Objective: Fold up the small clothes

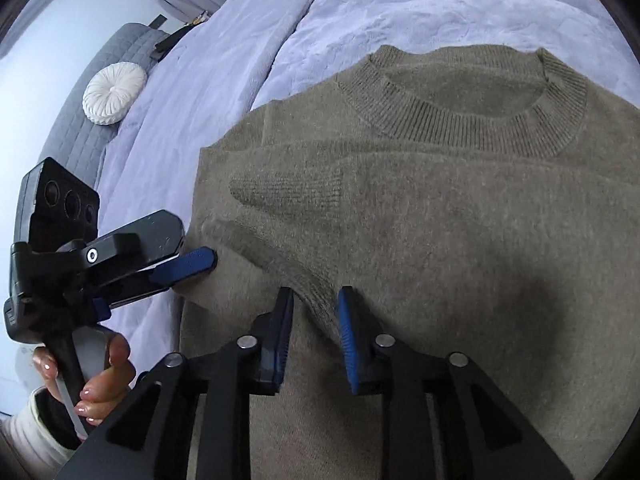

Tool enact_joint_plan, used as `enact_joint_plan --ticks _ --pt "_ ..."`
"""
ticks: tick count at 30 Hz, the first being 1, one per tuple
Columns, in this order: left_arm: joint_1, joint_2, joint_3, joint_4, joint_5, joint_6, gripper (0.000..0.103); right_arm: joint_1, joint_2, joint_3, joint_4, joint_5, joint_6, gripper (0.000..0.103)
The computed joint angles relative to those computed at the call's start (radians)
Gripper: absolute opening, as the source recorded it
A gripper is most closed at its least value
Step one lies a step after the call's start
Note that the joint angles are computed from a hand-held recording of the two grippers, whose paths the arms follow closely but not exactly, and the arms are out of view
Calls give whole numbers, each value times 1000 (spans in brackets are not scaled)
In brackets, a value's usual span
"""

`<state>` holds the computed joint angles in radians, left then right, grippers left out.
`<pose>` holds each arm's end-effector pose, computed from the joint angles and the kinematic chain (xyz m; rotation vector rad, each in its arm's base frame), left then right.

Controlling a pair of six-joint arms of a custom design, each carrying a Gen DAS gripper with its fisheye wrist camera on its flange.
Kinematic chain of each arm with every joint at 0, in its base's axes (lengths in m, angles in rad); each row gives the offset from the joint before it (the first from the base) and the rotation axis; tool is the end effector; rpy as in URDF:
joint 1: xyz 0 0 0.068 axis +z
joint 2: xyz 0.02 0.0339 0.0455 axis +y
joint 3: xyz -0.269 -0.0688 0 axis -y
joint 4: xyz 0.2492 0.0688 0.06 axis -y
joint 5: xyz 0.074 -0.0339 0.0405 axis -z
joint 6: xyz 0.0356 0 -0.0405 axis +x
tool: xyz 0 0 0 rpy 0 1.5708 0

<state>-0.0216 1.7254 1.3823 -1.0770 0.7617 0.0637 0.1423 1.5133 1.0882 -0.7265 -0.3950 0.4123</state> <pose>0.3307 -0.0317 0.2533 0.2020 2.7666 -1.1055 0.2948 0.0561 0.2363 0.2555 2.7559 0.6932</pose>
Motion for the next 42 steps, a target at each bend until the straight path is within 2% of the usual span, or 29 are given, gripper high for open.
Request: enact_joint_plan --ticks 1,2,7,12,13,14,15,16,17,18,21,23,26,28,30,32,34,38,42 --pt "-6 3 2 3 -6 -5 102 -13 -21 -13 -6 -14 7 47" --pt "-14 5 5 6 -14 -12 102 -27 -46 -28 -11 -22 15 53" --pt "-73 15 25 -1 -56 -11 102 -223 -233 -164 -78 -115 43 54" --pt "-148 16 32 23 -131 -52 102 -612 -469 -334 -249 -261 -32 54" --pt "-154 15 30 36 -136 -71 97 -725 -499 -359 -294 -293 -74 55" --pt "-157 13 27 49 -139 -87 90 -841 -520 -378 -340 -318 -123 58" --pt "-157 18 30 51 -141 -93 66 -909 -535 -391 -361 -331 -140 58" --pt "-160 36 45 38 -140 -94 34 -1020 -536 -403 -393 -355 -185 58" --pt "-157 56 60 19 -125 -86 18 -1105 -528 -414 -407 -384 -212 58" --pt "-152 68 69 4 -107 -78 7 -1202 -511 -425 -420 -424 -245 58" --pt "-130 40 68 -1 -80 -50 7 -1312 -472 -445 -383 -486 -231 58" --pt "-101 5 62 -12 -51 -16 7 -1294 -475 -451 -342 -499 -186 57" --pt "-75 -12 51 -39 -86 39 7 -1240 -466 -411 -332 -480 -218 48" --pt "-69 -3 25 -36 -142 57 7 -1219 -444 -389 -339 -447 -257 46" --pt "-72 -7 -12 -8 -208 70 7 -1217 -422 -383 -354 -394 -307 37" --pt "-55 -17 -30 -3 -209 90 8 -1205 -419 -396 -341 -330 -317 14" --pt "-37 -33 -23 -16 -234 96 12 -1232 -418 -399 -345 -306 -359 10" --pt "-5 -62 -1 -38 -328 121 12 -1220 -438 -354 -403 -233 -438 10" --pt "36 -80 26 -70 -356 165 12 -1237 -448 -244 -589 -225 -611 35"
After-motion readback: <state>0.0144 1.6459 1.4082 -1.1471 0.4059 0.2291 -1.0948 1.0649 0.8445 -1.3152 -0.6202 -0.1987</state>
